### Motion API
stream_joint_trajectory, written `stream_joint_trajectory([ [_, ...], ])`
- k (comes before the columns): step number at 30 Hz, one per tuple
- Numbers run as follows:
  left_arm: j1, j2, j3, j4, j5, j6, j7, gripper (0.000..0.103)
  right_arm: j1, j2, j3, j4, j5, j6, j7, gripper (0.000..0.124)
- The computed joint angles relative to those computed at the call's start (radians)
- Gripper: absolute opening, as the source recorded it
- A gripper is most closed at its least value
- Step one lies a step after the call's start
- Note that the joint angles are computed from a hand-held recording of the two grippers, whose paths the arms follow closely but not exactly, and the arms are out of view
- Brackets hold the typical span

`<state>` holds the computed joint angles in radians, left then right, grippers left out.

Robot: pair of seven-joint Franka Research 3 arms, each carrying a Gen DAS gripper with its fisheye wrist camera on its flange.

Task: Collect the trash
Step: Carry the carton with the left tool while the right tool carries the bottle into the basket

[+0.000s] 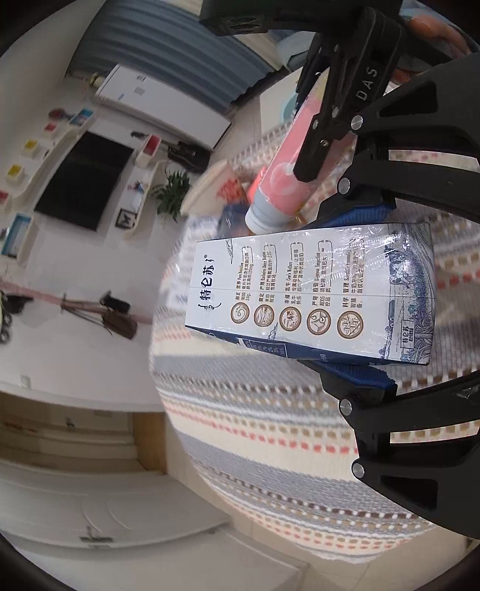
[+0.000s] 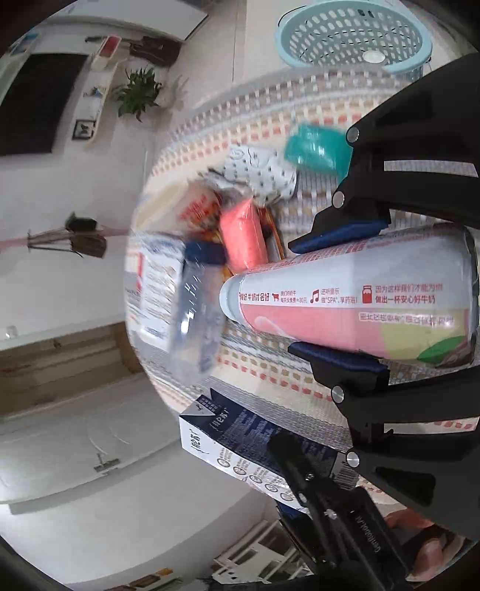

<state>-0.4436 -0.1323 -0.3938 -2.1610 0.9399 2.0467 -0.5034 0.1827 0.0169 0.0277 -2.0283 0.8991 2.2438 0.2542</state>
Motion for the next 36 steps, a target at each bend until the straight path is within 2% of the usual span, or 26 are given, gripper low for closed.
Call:
stream_joint_trajectory([
  [12, -0.032, 0.116, 0.015, 0.173, 0.129, -0.016, 0.063, 0.057, -0.103, 0.005, -0.059, 0.087, 0.159, -0.170, -0.051, 0.046],
  [15, -0.044, 0.165, 0.030, 0.241, 0.165, -0.014, 0.115, 0.057, -0.122, 0.000, -0.067, 0.100, 0.226, -0.135, -0.075, 0.046],
  [19, -0.061, 0.261, 0.065, 0.363, 0.208, 0.034, 0.196, 0.057, -0.139, -0.001, -0.077, 0.105, 0.294, -0.037, -0.102, 0.046],
  [22, -0.081, 0.358, 0.101, 0.481, 0.221, 0.077, 0.270, 0.057, -0.159, 0.047, -0.082, 0.151, 0.326, 0.016, -0.093, 0.046],
  [24, -0.096, 0.424, 0.128, 0.561, 0.218, 0.111, 0.321, 0.057, -0.176, 0.089, -0.080, 0.191, 0.327, 0.048, -0.067, 0.046],
  [29, -0.115, 0.644, 0.173, 0.830, 0.139, 0.219, 0.496, 0.057, -0.237, 0.248, -0.067, 0.348, 0.257, 0.086, 0.091, 0.046],
  [33, -0.106, 0.817, 0.177, 1.040, 0.012, 0.286, 0.637, 0.057, -0.277, 0.382, -0.058, 0.478, 0.156, 0.092, 0.257, 0.046],
  [36, -0.094, 0.959, 0.155, 1.209, -0.114, 0.306, 0.762, 0.057, -0.266, 0.494, -0.081, 0.573, 0.008, 0.130, 0.430, 0.046],
])
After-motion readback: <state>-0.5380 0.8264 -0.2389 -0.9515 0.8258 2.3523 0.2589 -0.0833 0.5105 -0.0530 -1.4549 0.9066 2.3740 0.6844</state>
